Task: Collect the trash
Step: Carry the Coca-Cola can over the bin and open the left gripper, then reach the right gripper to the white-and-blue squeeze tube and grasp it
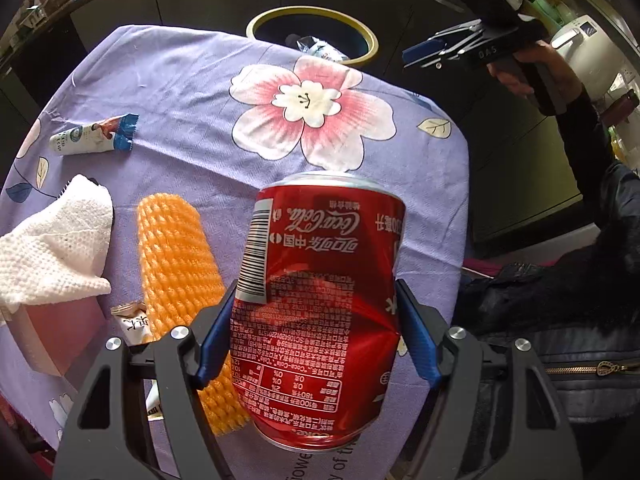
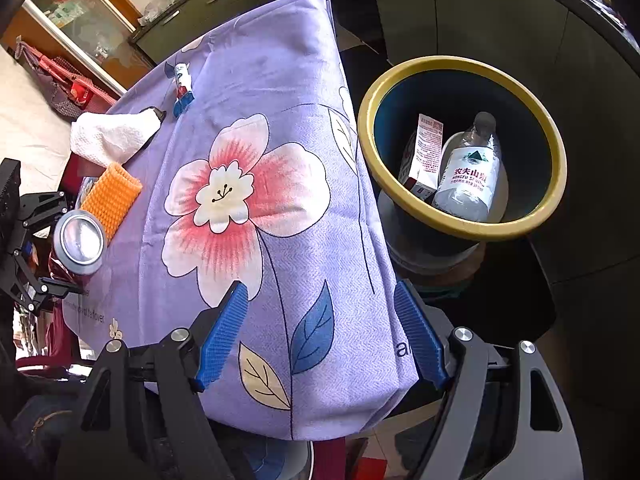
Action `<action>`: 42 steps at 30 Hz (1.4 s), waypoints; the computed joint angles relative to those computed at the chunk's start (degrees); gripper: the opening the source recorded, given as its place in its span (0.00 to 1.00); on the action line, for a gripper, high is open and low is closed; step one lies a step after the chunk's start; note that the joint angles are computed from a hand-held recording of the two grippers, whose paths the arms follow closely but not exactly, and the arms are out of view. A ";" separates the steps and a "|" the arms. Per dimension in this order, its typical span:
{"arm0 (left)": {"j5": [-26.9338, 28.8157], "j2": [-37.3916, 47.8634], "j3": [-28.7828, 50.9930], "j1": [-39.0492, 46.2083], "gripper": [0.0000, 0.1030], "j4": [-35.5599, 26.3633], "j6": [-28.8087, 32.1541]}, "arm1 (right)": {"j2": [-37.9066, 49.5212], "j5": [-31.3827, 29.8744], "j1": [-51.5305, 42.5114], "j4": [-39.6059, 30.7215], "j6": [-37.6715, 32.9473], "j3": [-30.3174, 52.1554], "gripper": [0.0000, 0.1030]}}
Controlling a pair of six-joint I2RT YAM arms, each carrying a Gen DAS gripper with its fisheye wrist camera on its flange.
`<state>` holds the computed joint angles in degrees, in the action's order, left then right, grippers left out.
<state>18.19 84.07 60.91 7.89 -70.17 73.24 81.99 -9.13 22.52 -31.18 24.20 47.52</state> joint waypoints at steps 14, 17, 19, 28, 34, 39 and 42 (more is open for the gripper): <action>5.71 11.96 21.53 -32.50 0.68 3.04 -32.03 | -14.33 3.14 -8.25 -4.71 -2.68 -8.59 0.73; 4.77 23.40 32.66 -38.38 0.68 4.79 -40.55 | -18.19 1.83 -12.08 -5.67 -4.34 -11.66 0.73; 3.53 31.04 39.93 -41.26 0.68 5.73 -45.62 | -20.25 1.07 -14.58 -6.42 -5.62 -13.44 0.73; -2.16 58.21 69.59 -47.93 0.69 4.30 -58.53 | -24.26 -3.57 -28.36 -8.92 -12.72 -19.25 0.73; -5.08 63.25 76.37 -48.76 0.79 3.11 -60.89 | -23.27 -4.69 -30.54 -8.04 -14.04 -19.80 0.73; -1.09 47.92 56.60 -45.91 0.79 10.88 -58.08 | -21.42 -4.89 -27.71 -5.49 -13.21 -19.34 0.73; 2.24 36.22 43.96 -42.12 0.80 14.26 -56.19 | -19.66 -4.16 -24.32 -3.73 -11.99 -18.51 0.73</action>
